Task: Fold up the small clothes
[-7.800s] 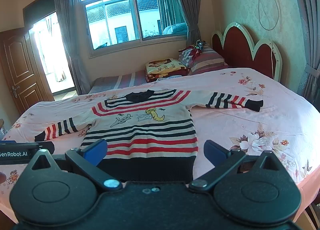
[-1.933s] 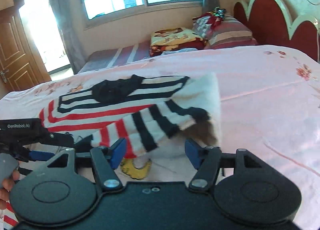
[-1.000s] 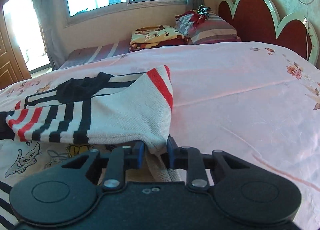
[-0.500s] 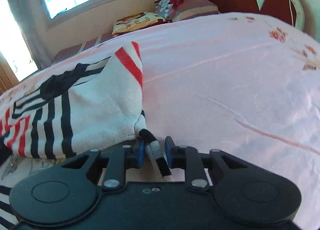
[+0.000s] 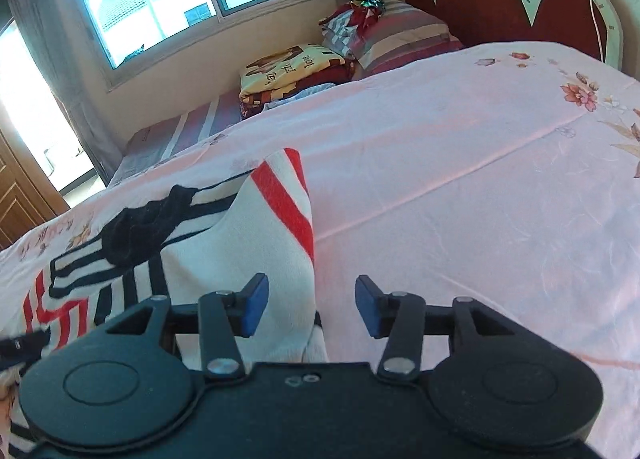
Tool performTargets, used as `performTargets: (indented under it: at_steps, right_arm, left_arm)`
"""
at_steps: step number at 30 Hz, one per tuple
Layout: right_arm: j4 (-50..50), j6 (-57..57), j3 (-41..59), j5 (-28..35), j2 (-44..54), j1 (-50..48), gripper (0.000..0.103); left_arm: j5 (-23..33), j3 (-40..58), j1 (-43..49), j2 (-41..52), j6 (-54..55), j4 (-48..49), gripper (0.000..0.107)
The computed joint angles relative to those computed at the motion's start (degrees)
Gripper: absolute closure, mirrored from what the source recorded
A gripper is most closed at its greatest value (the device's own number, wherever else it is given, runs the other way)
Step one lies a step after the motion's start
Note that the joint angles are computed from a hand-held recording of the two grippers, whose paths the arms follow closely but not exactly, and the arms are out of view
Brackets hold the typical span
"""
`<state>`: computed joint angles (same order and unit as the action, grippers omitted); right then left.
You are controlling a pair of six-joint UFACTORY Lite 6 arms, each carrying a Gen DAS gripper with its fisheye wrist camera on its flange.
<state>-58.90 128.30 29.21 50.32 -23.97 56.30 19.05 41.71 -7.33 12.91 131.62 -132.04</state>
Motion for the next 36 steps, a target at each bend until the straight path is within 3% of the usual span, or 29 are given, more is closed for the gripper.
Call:
performTargets:
  at_steps: [3, 5, 6, 9, 11, 13, 16, 19, 23, 26, 27, 30, 32, 36]
  right_arm:
    - [-6.0, -1.1, 0.5, -15.0, 4.6, -15.3, 0.056]
    - [-11.5, 2.0, 1.9, -21.4, 8.5, -21.4, 0.055]
    - [-14.0, 3.3, 2.7, -23.2, 10.2, -23.3, 0.06]
    - [-14.6, 2.3, 5.6, -19.8, 13.5, -23.6, 0.083]
    - [-15.1, 2.6, 5.3, -16.1, 15.7, -22.6, 0.085]
    - [-15.4, 2.0, 5.0, -15.8, 15.9, -22.3, 0.086]
    - [-8.1, -9.1, 10.4, -10.1, 17.5, -19.2, 0.078]
    - [-8.2, -8.4, 10.8, -2.5, 14.6, -9.9, 0.071]
    - [-3.9, -10.6, 12.8, -4.9, 20.6, -4.5, 0.071]
    - [-0.8, -13.4, 16.1, -0.4, 23.2, -0.9, 0.069]
    - [-1.3, -12.5, 16.3, -0.2, 21.8, 0.4, 0.063]
    - [-2.4, -9.5, 19.0, 2.1, 21.2, 6.0, 0.051]
    - [-3.2, -9.1, 21.8, 2.5, 23.3, 9.2, 0.05]
    - [-3.6, -10.9, 30.7, 0.5, 31.8, 12.1, 0.05]
  left_arm:
    - [0.9, -3.6, -2.0, -2.1, 16.0, -12.1, 0.016]
    - [0.8, -3.7, -2.2, -2.2, 16.7, -13.9, 0.016]
    - [0.0, -3.2, -2.1, -2.5, 13.9, -11.8, 0.016]
    - [-1.0, -2.1, -1.5, -3.4, 5.3, -4.9, 0.016]
    - [0.6, -1.9, -1.3, -2.3, 5.7, -6.0, 0.015]
    - [0.3, -1.7, -2.8, -0.5, 15.5, -15.0, 0.015]
    - [-1.6, -2.1, -4.4, -2.1, 19.3, -18.8, 0.015]
    - [-1.1, -3.8, -2.6, -5.5, 10.9, -11.9, 0.015]
    - [-4.8, -0.4, -2.5, -2.8, 2.6, -1.7, 0.015]
    - [-2.9, -3.2, 1.3, -9.0, -14.2, 13.6, 0.015]
    - [-2.0, -4.2, 3.4, -11.1, -20.1, 19.6, 0.015]
    - [-1.7, -6.5, 11.4, -16.5, -35.5, 36.5, 0.015]
    - [0.3, -6.7, 19.2, -16.9, -42.1, 44.8, 0.015]
    - [8.2, -4.8, 38.0, -11.8, -41.9, 47.7, 0.016]
